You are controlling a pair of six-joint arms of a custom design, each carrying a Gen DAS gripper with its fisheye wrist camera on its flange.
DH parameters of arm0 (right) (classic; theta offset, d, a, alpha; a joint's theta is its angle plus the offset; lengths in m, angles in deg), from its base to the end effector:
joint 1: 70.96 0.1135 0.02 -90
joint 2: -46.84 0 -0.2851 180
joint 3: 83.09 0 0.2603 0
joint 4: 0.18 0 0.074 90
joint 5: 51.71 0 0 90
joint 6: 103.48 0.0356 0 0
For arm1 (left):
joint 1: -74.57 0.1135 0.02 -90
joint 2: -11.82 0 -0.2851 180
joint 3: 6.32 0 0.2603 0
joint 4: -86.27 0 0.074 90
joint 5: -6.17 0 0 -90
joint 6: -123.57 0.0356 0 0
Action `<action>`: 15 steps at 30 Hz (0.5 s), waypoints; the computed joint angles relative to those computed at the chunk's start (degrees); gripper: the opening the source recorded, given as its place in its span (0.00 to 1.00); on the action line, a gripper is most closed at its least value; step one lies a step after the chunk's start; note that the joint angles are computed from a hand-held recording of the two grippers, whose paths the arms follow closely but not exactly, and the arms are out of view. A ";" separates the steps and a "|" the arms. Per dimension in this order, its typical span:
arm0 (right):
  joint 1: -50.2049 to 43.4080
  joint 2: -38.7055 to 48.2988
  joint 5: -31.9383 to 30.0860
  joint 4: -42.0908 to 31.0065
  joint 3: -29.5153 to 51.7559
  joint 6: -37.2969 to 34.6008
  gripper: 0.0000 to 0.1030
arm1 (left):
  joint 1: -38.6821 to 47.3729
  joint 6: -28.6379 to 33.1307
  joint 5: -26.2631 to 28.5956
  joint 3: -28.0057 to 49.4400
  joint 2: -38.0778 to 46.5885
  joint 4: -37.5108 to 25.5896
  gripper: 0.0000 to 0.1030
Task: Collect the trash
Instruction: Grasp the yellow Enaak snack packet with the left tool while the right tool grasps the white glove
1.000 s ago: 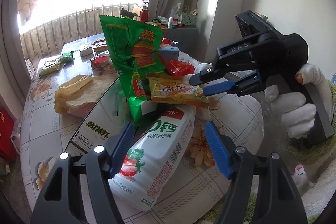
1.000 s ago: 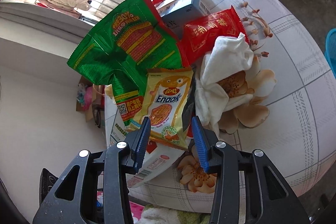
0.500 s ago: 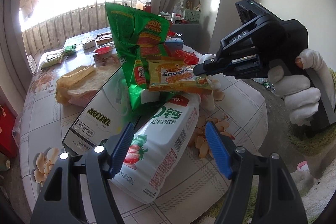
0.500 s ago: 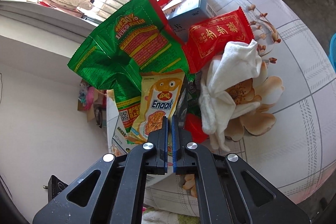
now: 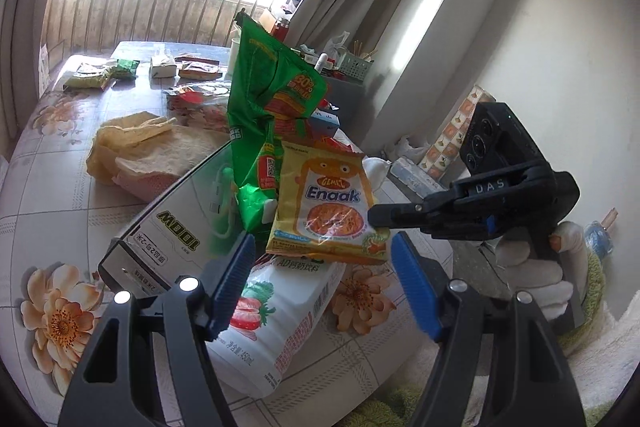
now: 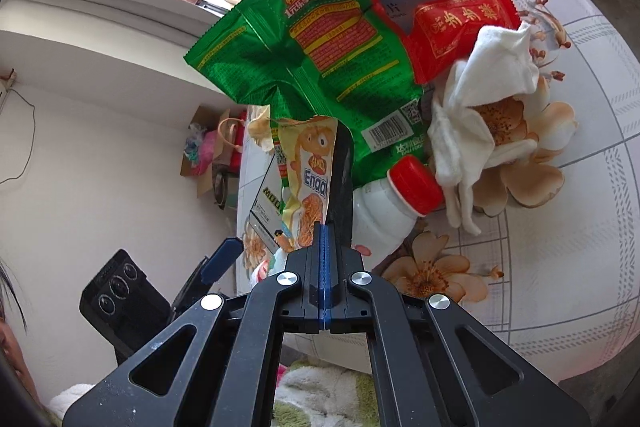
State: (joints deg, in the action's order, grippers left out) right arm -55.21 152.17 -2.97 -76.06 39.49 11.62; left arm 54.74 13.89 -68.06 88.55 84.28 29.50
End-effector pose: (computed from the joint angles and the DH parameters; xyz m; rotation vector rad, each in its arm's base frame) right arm 0.3752 0.1302 0.3796 -0.0629 2.6488 1.1878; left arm 0.2451 -0.0987 0.4235 0.1653 2.2221 -0.6860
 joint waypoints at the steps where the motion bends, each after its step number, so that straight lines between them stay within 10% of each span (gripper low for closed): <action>1: 0.30 0.33 -0.11 -0.08 -0.23 -0.38 0.00 | 0.89 -0.83 1.24 0.40 0.48 -0.33 0.67; 15: 4.44 3.05 7.66 -0.73 1.66 -7.46 0.00 | 3.63 -3.46 6.32 7.78 8.51 -3.28 0.50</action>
State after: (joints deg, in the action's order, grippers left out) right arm -50.77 155.23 4.69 -76.79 41.15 4.16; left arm 58.37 10.42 -61.73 96.32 92.79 26.22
